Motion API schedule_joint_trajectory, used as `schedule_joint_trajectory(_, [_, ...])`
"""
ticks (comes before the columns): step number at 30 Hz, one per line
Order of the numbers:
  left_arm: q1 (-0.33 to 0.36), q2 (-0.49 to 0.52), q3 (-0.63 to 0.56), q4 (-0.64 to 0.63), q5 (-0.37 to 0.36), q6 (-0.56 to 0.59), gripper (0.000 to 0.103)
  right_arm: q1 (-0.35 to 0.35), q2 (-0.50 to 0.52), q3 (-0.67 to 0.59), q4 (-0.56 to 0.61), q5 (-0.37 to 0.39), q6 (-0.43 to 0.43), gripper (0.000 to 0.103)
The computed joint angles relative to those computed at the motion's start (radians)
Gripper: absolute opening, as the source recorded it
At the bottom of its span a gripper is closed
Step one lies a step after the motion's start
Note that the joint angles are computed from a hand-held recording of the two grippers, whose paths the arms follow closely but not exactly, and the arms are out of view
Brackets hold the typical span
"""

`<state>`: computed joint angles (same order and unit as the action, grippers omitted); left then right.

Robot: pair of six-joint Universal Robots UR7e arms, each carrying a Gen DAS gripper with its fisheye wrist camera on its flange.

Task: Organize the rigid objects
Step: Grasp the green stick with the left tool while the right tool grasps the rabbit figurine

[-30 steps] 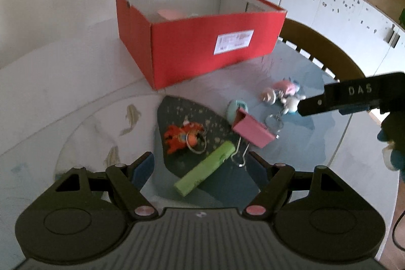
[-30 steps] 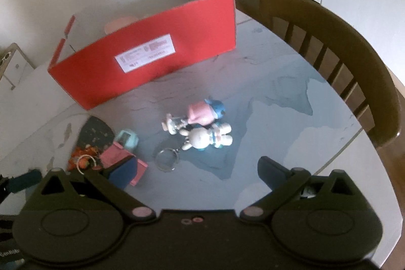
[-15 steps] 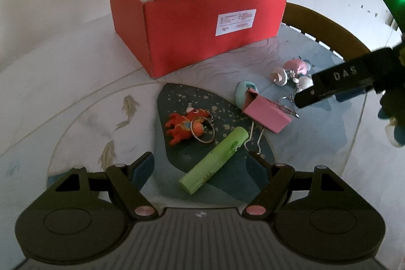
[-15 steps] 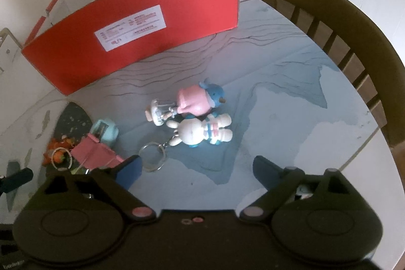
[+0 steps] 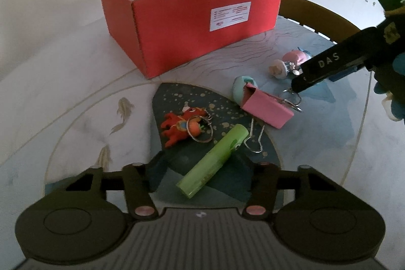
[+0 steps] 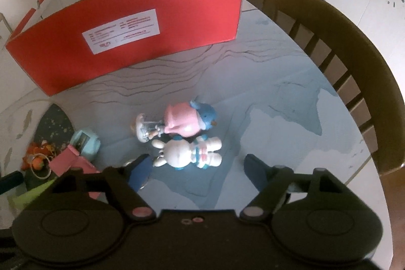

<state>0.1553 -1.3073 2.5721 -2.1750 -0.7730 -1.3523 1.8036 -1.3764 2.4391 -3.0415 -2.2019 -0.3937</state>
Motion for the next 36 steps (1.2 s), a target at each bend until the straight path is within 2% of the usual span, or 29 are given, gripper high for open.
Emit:
schedule_joint_trajectory(5, [-0.004,0.016,-0.011,-0.014,-0.006,0.035,0.032,0.007,-0.003,-0.001,0.008,0.007,-0.006,0.067])
schedule_joint_trajectory(7, [-0.004,0.027,-0.022,-0.006,-0.011,0.047,0.030,0.011,-0.006,-0.003,0.018,0.010,-0.005,0.062])
schedule_joint_trajectory(9, [-0.002,0.031,-0.027,-0.020,-0.021,0.071,0.016,0.016,-0.007,-0.005,0.026,0.008,-0.001,0.057])
schedule_joint_trajectory(14, [-0.003,0.036,-0.040,-0.015,-0.039,0.076,0.016,0.016,-0.017,-0.006,0.045,0.007,0.021,0.057])
schedule_joint_trajectory(25, [-0.006,0.006,-0.058,0.047,-0.071,-0.023,0.016,0.017,-0.084,0.012,0.119,0.027,0.072,0.057])
schedule_joint_trajectory(36, [-0.035,-0.061,-0.086,0.152,-0.083,-0.111,0.016,0.037,-0.215,0.015,0.244,0.080,0.107,0.057])
